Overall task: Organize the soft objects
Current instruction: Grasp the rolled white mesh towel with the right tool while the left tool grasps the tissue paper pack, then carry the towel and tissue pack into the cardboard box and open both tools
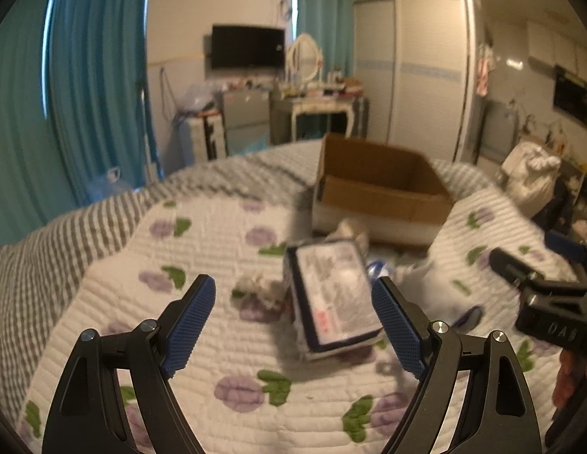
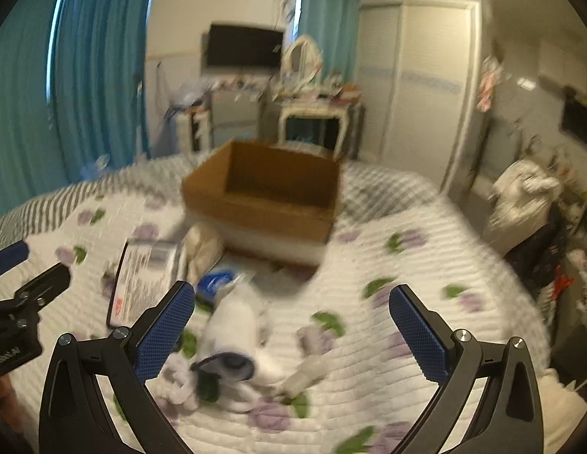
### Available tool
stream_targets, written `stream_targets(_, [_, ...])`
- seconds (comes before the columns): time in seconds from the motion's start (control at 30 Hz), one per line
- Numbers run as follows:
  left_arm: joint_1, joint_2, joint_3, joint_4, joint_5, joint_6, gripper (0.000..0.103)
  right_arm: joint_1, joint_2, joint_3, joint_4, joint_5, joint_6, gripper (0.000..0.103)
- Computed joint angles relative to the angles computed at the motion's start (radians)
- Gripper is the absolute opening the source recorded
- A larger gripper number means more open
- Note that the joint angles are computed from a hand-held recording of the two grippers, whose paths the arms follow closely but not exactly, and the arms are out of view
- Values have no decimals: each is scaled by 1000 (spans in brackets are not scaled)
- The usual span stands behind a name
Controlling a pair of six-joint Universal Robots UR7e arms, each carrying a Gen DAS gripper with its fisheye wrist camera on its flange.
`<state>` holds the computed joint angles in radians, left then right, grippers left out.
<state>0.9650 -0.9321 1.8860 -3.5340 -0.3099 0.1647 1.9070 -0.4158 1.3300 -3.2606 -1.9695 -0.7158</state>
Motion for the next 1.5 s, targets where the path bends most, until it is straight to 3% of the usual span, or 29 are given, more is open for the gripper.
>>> stream_targets(0.13, [24, 0, -4, 121, 9, -99, 86, -17, 79, -108, 155, -13, 17, 102])
stream_targets(0.2, [34, -2, -6, 162, 10, -131, 86, -23, 109, -157, 209, -23, 38, 92])
stream_targets(0.33, [52, -4, -17, 245, 0, -190, 86, -41, 147, -255, 384, 10, 103, 83])
stream_targets(0.37, [55, -2, -20, 263, 0, -201, 86, -45, 154, -272, 415, 15, 109, 74])
stream_targets(0.4, [57, -1, -22, 286, -2, -215, 86, -49, 159, -286, 451, 21, 117, 58])
stream_targets(0.43, [61, 1, -24, 292, -11, -216, 86, -52, 161, -294, 480, 27, 128, 51])
stream_targets(0.57, [61, 1, -27, 362, -36, -258, 86, -61, 123, -239, 446, 72, 137, 39])
stream_targets(0.7, [54, 7, -41, 411, -116, -293, 86, -65, 71, -165, 354, 111, 127, 38])
stream_targets(0.83, [69, 36, -88, 490, -152, -360, 86, -69, 40, -133, 309, 135, 129, 38])
stream_targets(1.17, [125, 120, -201, 582, -48, -443, 83, -78, 30, -136, 335, 158, 151, 38])
stream_targets(1.5, [161, 109, -192, 552, -118, -428, 87, -77, 24, -110, 307, 143, 131, 38])
